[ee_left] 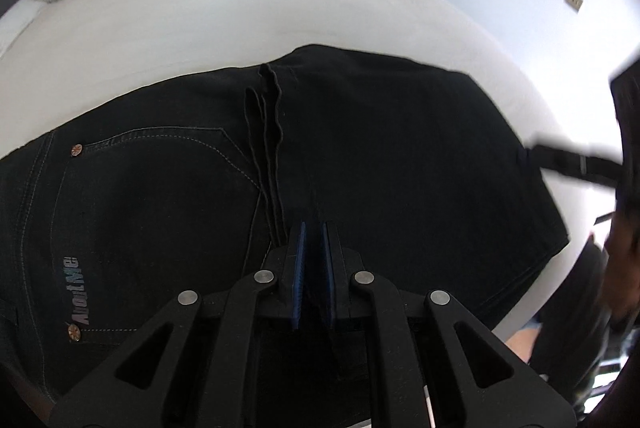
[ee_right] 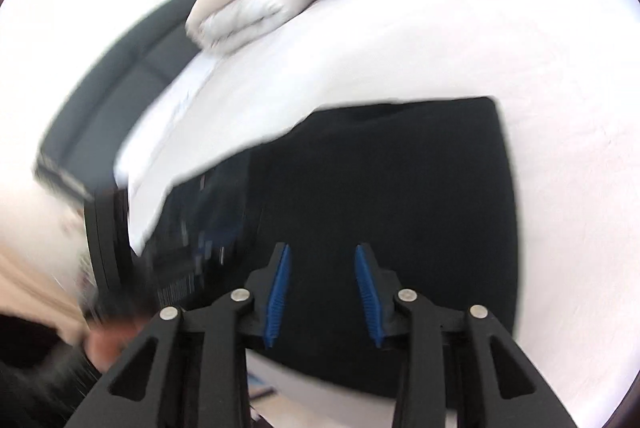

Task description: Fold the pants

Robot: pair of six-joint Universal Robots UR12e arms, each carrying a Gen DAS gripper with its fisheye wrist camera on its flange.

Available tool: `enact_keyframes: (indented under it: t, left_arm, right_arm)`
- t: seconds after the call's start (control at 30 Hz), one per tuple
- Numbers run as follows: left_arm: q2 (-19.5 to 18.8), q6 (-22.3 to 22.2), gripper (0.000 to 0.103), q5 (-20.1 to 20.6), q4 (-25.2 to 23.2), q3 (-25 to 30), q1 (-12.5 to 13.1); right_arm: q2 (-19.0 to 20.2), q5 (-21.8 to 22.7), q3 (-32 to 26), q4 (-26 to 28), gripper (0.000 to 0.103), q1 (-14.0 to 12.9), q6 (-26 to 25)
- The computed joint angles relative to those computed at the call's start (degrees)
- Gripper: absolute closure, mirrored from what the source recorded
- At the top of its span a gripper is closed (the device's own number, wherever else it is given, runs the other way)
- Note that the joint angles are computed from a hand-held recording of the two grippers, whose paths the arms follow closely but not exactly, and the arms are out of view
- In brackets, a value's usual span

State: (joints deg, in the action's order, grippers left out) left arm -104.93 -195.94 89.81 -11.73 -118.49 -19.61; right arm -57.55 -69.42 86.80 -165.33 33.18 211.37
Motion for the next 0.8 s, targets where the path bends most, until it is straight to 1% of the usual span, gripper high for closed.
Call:
enact_keyframes:
  t: [0.07, 0.1, 0.13, 0.17, 0.2, 0.23, 0.27, 0.3, 0.33, 0.4, 0.47, 0.5, 0.57, 0.6, 0.63, 0.73, 0.8]
  left_arm:
    - [-0.11, 1.22, 0.095, 2.3, -1.04, 0.37, -0.81]
    - [-0.2, 1.36, 0.095, 3.26, -1.55, 0.61, -1.14]
    - [-0.26, 1.25, 0.095, 3.99, -1.93, 0.75, -1.39]
    - [-0.27, 1.17, 0.095, 4.26, -2.07, 0.8, -1.48]
    - [-0.29, 1.13, 0.095, 4.54, -2.27, 0.88, -1.6]
    - [-0.3, 1.01, 0.095, 4.57, -2.36, 0.95, -1.68]
    - [-0.19, 0.85, 0.095, 4.24, -2.32, 0.8, -1.54]
    - [-0.12, 0.77, 0.095, 3.93, -2.26, 0.68, -1.42]
    - [-0.41, 0.55, 0.095, 3.79, -2.36, 1.07, -1.46]
    - [-0.56, 0.26, 0.095, 3.71, -2.56, 1.47, -1.46]
    - [-0.16, 0.36, 0.095, 4.02, -2.7, 1.19, -1.41]
    - [-0.07, 0.34, 0.095, 4.31, -2.75, 1.12, -1.5]
    - [-0.23, 0.07, 0.095, 4.58, -2.98, 1.48, -1.69]
    - [-0.67, -0.52, 0.095, 4.89, -3.83, 2.72, -2.26]
    - [-1.06, -0.97, 0.095, 5.06, -3.7, 2.98, -2.66]
    - [-0.89, -0.89, 0.095, 4.79, -2.99, 2.3, -2.28]
    - [-1.13, -0.66, 0.095, 4.72, -2.3, 1.98, -1.98]
  right_arm:
    - [2.17, 5.65, -2.22, 0.93, 0.067, -2.96, 3.38]
    - [3.37, 7.72, -3.94, 1.36, 0.067, -3.15, 5.87]
    - [4.25, 9.35, -4.66, 1.55, 0.067, -3.92, 7.92]
    - [5.35, 11.2, -5.5, 1.49, 0.067, -4.86, 10.4]
    - [6.58, 13.46, -6.76, 0.72, 0.067, -5.24, 12.55]
    - [7.54, 15.94, -7.4, -0.21, 0.067, -5.92, 14.08]
    - [8.71, 16.93, -8.43, -0.52, 0.069, -6.0, 15.27]
    - [9.2, 17.37, -8.99, 0.51, 0.078, -6.23, 14.94]
    - [9.32, 17.48, -8.84, 0.97, 0.081, -6.15, 14.28]
    - [9.2, 17.56, -7.91, -0.48, 0.082, -5.62, 14.24]
    - [8.81, 17.1, -6.99, -0.56, 0.082, -5.0, 13.17]
    - [9.03, 17.12, -7.42, -0.17, 0.082, -4.82, 12.8]
    - [7.93, 17.2, -5.33, -1.51, 0.082, -4.57, 13.49]
    - [7.19, 17.04, -3.92, -2.6, 0.082, -4.21, 14.17]
    - [6.41, 17.1, -2.51, -3.43, 0.082, -4.12, 14.33]
    - [4.71, 17.55, 0.62, -5.52, 0.082, -3.63, 14.77]
    - [3.44, 18.08, 2.58, -5.78, 0.082, -3.25, 14.8]
